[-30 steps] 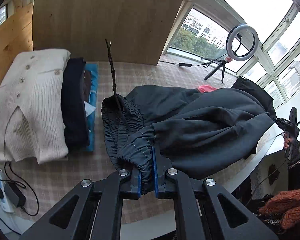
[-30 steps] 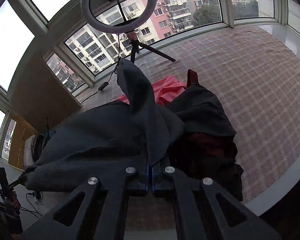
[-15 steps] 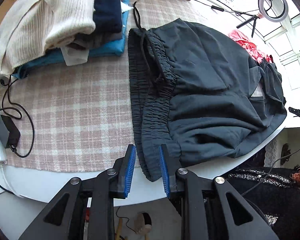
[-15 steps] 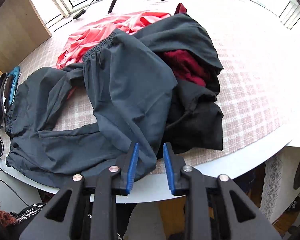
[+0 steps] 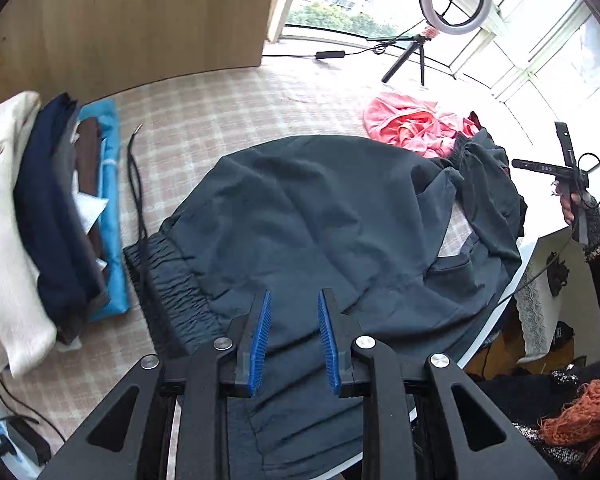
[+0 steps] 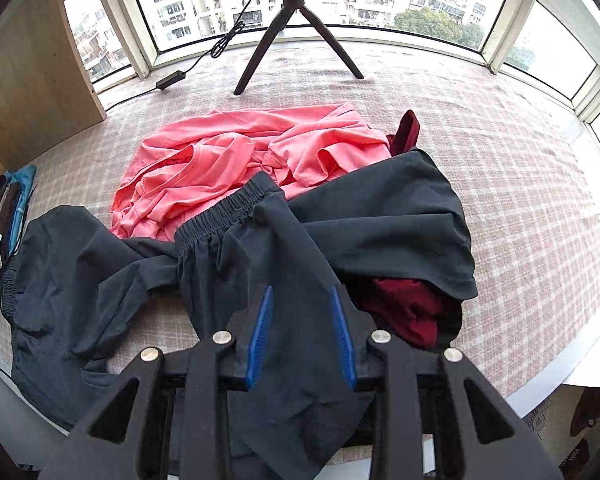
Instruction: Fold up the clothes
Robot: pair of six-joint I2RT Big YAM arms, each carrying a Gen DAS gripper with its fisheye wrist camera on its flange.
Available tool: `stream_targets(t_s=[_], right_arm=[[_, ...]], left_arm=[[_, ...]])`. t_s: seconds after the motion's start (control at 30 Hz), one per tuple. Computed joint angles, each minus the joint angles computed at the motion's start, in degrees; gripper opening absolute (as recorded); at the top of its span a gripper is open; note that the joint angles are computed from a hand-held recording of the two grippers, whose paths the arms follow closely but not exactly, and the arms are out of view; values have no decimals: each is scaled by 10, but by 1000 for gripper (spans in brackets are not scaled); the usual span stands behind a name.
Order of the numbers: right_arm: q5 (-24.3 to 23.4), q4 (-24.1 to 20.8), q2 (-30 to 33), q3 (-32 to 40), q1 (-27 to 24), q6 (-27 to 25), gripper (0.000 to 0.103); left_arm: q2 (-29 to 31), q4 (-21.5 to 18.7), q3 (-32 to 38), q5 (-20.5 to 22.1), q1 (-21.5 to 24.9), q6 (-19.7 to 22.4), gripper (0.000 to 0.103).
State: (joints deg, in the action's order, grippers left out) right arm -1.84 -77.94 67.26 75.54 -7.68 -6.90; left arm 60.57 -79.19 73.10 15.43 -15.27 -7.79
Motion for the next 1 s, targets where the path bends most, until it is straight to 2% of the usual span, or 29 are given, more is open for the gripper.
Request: stream_targets(t_s=[0.03, 0.1, 0.13, 0.23, 0.27, 0.37, 0.4, 0.43, 0.47, 0.57, 0.63, 0.73, 0.83, 0.9, 0.93, 0.97, 1.0], right_arm=[[2, 9, 10, 3, -5, -2, 33], [-4, 29, 27, 6, -8, -27, 49], [-7, 38, 36, 8, -9, -39, 50], [-63, 56, 73, 13, -6, -94, 50], [-68, 65, 84, 13, 3, -112, 50], [-43, 106, 111, 2, 36, -160, 50], [-34, 119, 121, -2, 46, -176, 45], [-54, 111, 129, -2, 45, -197, 33], [-75, 91, 136, 5, 40, -214, 2], [-131, 50, 113, 19, -8, -256, 3], [-179, 17, 93, 37, -59, -290, 3], [-212, -56, 85, 85, -157, -323, 3], [-172, -95, 80, 101, -243, -374, 3], [-69, -100, 83, 87, -275, -384, 3], [-19, -96, 84, 78, -287, -385, 3], [17, -74, 85, 71, -299, -382, 8], [32, -57, 88, 73, -305, -366, 14]], left_arm=[[32, 11, 26, -3, -27, -1, 22], [97, 26, 82, -10, -75, -1, 22], [129, 32, 110, -15, -98, -5, 22], [214, 40, 183, -14, -150, -27, 22], [241, 40, 206, -14, -164, -34, 22], [322, 30, 282, -17, -199, -51, 22], [341, 24, 300, -24, -207, -58, 22], [356, 18, 313, -24, -212, -65, 22], [366, 15, 322, -21, -215, -73, 22], [388, 0, 343, -29, -223, -84, 22], [403, -15, 360, -38, -231, -84, 22], [436, -33, 392, -58, -250, -76, 22], [484, -56, 440, -92, -274, -52, 27], [515, -72, 467, -125, -287, -48, 25], [523, -74, 472, -126, -288, -53, 24], [525, -70, 470, -116, -286, -62, 19], [523, -65, 463, -104, -283, -70, 12]])
